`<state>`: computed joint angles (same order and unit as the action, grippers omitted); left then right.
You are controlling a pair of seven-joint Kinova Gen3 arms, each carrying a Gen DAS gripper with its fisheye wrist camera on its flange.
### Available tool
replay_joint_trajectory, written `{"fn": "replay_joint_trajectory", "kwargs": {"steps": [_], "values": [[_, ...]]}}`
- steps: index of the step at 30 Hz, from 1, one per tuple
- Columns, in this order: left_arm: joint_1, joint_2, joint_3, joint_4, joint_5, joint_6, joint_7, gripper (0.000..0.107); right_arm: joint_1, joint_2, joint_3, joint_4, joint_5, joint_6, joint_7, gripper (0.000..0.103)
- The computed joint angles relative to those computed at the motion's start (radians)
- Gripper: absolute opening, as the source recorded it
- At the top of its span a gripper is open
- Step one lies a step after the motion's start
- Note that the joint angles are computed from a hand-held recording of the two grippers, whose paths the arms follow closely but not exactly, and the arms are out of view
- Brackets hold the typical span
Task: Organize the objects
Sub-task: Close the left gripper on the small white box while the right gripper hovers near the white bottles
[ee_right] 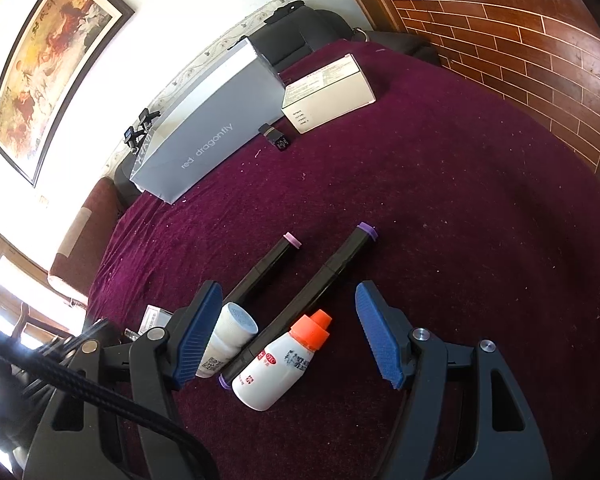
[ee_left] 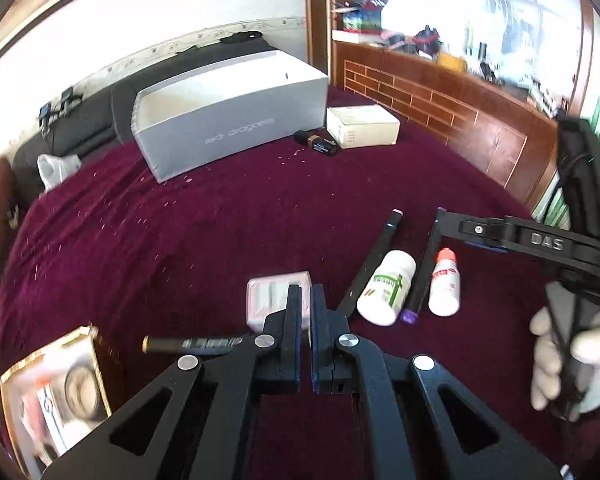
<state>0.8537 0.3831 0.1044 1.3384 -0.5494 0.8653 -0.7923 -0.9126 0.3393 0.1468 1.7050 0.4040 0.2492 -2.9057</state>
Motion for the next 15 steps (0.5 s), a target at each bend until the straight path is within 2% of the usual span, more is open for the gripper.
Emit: {"fn": "replay_joint_trajectory", "kwargs": {"steps": [4, 6, 7, 8, 10, 13, 15], "values": [[0.040, -0.023, -0.021, 0.041, -0.064, 0.032, 0.060, 0.003, 0.004, 0.002, -0.005, -0.003, 0.004, -0.001, 0.005, 0.069], [0.008, -0.024, -0.002, 0.051, -0.042, 0.022, 0.070, 0.009, 0.020, 0.002, -0.023, -0.004, -0.009, -0.003, 0.021, 0.068], [-0.016, -0.022, 0.001, 0.052, -0.008, 0.010, 0.071, 0.020, 0.028, 0.004, -0.032, -0.007, -0.017, -0.001, 0.031, 0.069], [-0.043, -0.025, 0.005, 0.063, 0.018, -0.016, 0.083, 0.037, 0.033, 0.005, -0.037, -0.009, -0.022, 0.001, 0.038, 0.068], [-0.082, -0.026, -0.007, 0.081, 0.066, -0.070, 0.125, 0.058, 0.029, 0.005, -0.033, -0.011, -0.025, 0.003, 0.043, 0.069], [-0.146, 0.001, 0.001, 0.056, 0.157, -0.095, 0.126, 0.059, 0.028, 0.004, -0.030, -0.010, -0.030, 0.005, 0.049, 0.069], [-0.149, 0.024, -0.007, 0.029, 0.166, -0.102, 0.120, 0.059, 0.034, 0.005, -0.037, -0.011, -0.037, 0.008, 0.056, 0.069]]}}
